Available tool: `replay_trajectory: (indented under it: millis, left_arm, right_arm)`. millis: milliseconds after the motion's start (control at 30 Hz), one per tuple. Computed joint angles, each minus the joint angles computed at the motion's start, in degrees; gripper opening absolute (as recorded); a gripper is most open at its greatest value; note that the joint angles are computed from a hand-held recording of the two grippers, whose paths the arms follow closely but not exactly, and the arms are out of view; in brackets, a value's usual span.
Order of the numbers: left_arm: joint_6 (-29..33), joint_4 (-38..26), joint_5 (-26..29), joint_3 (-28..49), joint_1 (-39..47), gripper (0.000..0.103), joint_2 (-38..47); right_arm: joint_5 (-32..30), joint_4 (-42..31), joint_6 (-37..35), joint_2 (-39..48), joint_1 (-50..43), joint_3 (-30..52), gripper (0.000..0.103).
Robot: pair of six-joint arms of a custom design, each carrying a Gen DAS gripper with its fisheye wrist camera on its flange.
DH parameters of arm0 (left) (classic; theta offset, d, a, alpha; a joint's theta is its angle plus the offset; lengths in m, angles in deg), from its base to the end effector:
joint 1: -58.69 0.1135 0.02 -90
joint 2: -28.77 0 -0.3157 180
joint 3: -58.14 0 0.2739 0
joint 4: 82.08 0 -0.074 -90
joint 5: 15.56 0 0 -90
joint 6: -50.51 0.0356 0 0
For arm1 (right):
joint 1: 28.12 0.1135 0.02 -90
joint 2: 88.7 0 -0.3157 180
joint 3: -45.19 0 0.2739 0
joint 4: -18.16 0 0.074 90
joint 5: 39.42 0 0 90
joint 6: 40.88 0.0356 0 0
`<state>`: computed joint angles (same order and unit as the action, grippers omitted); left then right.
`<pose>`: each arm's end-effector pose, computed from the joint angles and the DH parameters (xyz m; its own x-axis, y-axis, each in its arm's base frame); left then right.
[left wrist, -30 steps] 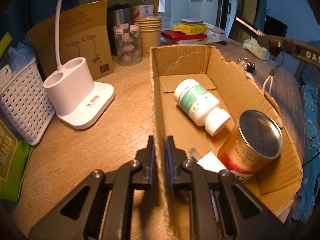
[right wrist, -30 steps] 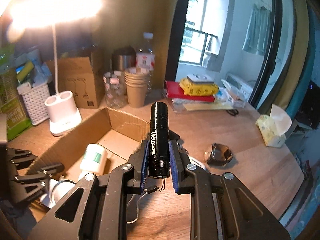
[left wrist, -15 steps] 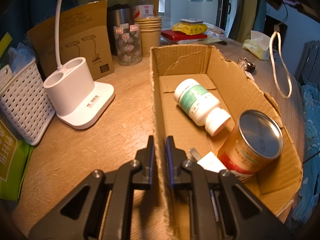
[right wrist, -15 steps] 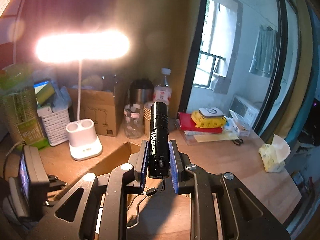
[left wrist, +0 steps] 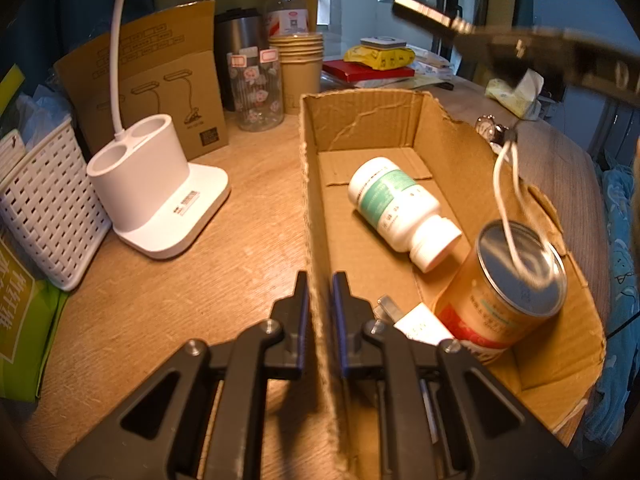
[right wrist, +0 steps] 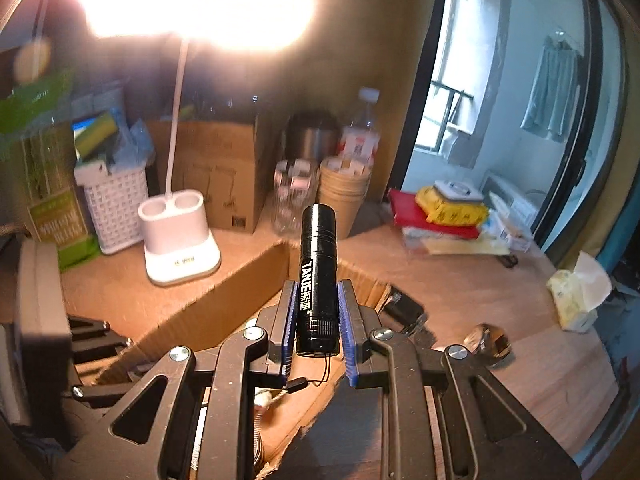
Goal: Organize rigid objects
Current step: 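Carry the flashlight into the box and release it with the right tool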
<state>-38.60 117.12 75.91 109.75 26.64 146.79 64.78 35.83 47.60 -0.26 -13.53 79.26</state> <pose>0.2982 -0.1878 0.0608 -0.6135 0.4024 -0.6795 0.5549 0.8319 -0.0083 0.2518 0.0565 0.1416 -0.5767 -0.1767 -0.7976 -0.0692 0.9834 -0.1678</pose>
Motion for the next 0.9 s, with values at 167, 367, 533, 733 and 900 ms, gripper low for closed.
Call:
replay_trajectory:
  millis: [167,367,533,733,900]
  left_arm:
    - [-0.01,-0.02,-0.02,0.01,-0.01,0.013,0.00]
    - [0.00,0.01,-0.03,0.00,-0.02,0.013,0.00]
    - [0.09,-0.01,-0.18,-0.02,-0.04,0.014,0.04]
    - [0.21,-0.12,-0.02,-0.04,0.16,0.014,-0.06]
    - [0.12,-0.04,-0.15,-0.01,0.00,0.014,0.02]
  right_arm:
    - [-1.11,1.61,0.25,4.97,-0.48,0.40,0.021]
    - [-1.92,1.10,0.94,8.07,-0.48,0.90,0.021]
    - [-1.38,0.45,1.43,8.91,0.84,0.80,0.021]
    - [-1.94,1.20,1.79,8.53,0.44,-0.16,0.021]
    - [-2.77,1.82,1.80,7.06,-0.18,-1.42,0.021]
